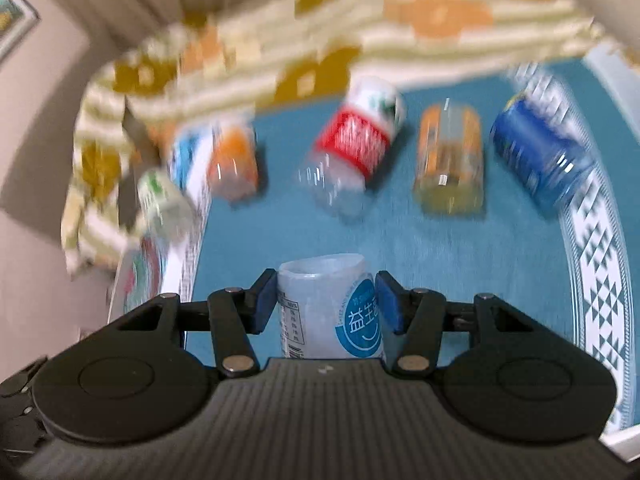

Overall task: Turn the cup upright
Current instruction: 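Lift the white cup with the right tool and turn its opening upward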

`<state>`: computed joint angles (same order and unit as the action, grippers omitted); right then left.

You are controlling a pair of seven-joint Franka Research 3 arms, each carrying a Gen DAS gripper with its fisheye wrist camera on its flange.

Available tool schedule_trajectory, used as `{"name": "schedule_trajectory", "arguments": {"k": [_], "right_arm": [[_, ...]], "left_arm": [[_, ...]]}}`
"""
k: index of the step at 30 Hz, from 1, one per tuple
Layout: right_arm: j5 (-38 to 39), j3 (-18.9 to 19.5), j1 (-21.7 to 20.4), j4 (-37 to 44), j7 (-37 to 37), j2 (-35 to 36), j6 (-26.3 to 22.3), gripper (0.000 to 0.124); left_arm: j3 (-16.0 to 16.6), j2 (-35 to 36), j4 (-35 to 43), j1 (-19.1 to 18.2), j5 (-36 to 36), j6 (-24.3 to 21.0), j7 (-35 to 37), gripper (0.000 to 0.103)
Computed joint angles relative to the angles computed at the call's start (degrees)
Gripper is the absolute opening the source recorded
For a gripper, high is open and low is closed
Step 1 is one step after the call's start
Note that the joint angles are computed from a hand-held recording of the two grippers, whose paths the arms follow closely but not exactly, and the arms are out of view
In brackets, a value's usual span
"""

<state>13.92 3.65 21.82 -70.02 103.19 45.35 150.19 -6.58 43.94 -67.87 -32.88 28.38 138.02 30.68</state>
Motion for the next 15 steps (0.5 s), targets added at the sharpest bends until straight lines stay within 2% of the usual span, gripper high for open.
{"name": "schedule_trajectory", "arguments": {"k": [2,4,7,10,15], "right_arm": [[-2.41,-4.28,4.23,-7.92,4.56,-2.27,11.60,0.068],[-5.38,-10.30,9.71,-12.94,10.39,-2.12,22.16,0.068],[-7.36,-24.20,21.12,-16.64,17.45,1.06,32.28,0.069],[-3.44,-33.76,28.94,-16.32,19.87,6.04,35.85,0.069],[3.03,-40.76,34.70,-14.72,20.56,11.60,36.70,0.069]], "left_arm": [[-0.28,0.11,-0.05,0.17,-0.20,0.27,0.67,0.103],[-0.14,-0.14,-0.64,0.01,0.21,0.57,1.25,0.103],[-0.06,-0.91,-2.26,-0.12,0.92,0.70,2.13,0.103],[-0.10,-1.64,-3.80,-0.26,1.40,-0.23,2.80,0.103],[-0.28,-3.33,-7.24,-0.11,2.20,-0.33,2.07,0.103]]}}
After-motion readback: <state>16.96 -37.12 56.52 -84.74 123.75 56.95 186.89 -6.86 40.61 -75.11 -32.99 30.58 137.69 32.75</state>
